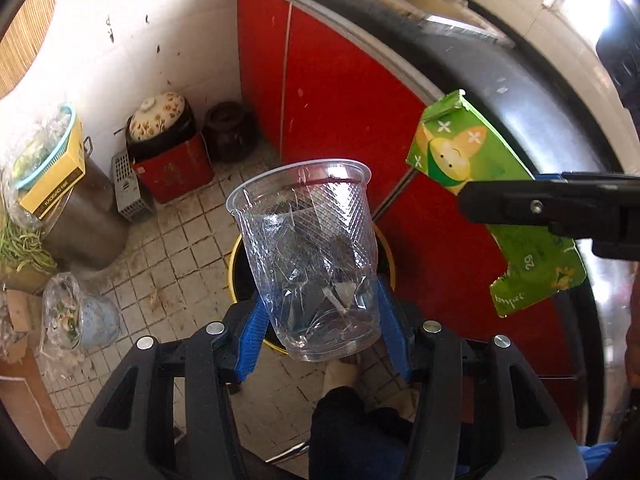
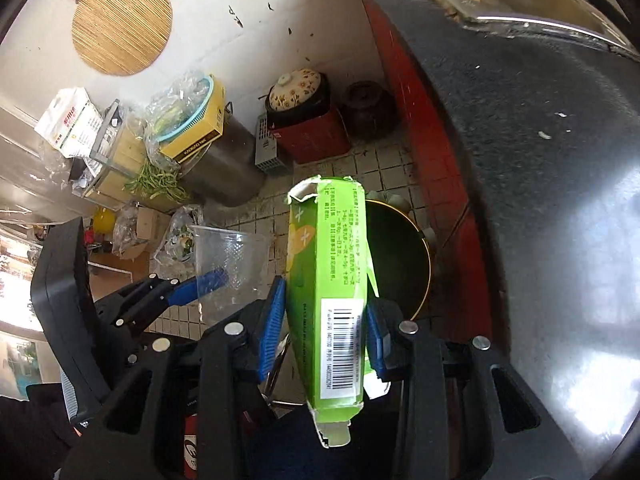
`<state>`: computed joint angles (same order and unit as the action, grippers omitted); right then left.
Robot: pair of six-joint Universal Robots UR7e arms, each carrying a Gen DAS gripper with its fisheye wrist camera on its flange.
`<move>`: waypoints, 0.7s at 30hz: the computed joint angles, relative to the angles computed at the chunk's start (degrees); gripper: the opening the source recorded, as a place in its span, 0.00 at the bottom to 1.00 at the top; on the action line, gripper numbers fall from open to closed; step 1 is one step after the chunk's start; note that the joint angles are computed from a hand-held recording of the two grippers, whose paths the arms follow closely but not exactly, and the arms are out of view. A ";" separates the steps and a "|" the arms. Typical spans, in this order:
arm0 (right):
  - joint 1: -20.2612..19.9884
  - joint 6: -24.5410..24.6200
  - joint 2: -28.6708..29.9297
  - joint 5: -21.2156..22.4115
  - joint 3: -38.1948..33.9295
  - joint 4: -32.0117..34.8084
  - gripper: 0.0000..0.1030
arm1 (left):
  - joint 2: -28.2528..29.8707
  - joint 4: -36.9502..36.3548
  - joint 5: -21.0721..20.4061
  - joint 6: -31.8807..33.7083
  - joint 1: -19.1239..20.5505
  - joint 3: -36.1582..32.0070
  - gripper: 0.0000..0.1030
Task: Collect trash
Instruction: 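Carry cup and carton over the floor bin and open both tools, then swing both open tools back toward the counter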
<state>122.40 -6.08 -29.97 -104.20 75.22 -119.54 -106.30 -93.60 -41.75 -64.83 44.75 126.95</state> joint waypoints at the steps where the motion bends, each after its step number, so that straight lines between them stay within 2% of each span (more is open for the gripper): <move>1: 0.00 0.33 0.78 -0.15 -0.51 0.45 0.35 | 0.04 -1.28 0.00 1.17 0.84 0.51 0.49; 3: -0.25 0.49 2.54 -1.10 -1.84 0.87 0.35 | -0.60 -1.76 -0.38 1.59 1.25 1.40 0.49; 9: -0.49 0.34 3.51 -2.96 -2.68 1.04 0.39 | -0.71 -11.03 -1.42 9.51 5.36 3.24 0.50; 10: -0.43 0.28 3.63 -3.37 -2.85 1.00 0.39 | -0.39 -11.84 -1.75 10.37 5.95 3.22 0.55; 12: -0.38 0.54 3.71 -3.83 -3.06 1.12 0.53 | 0.11 -12.92 -2.11 11.57 6.72 3.10 0.64; 14: -0.25 0.86 3.99 -3.80 -3.35 0.74 0.59 | 0.55 -13.20 -2.36 12.40 7.52 2.92 0.72; 17: -0.07 0.83 3.30 -3.47 -3.23 0.56 0.60 | 0.87 -12.71 -2.49 13.28 7.91 2.65 0.73; 20: 0.22 0.61 1.79 -2.31 -2.78 0.37 0.61 | 0.49 -9.50 -2.48 11.87 6.66 1.69 0.74; 21: 0.41 0.53 0.44 -1.64 -2.00 -0.13 0.66 | 0.12 -7.41 -2.09 10.58 5.41 1.10 0.77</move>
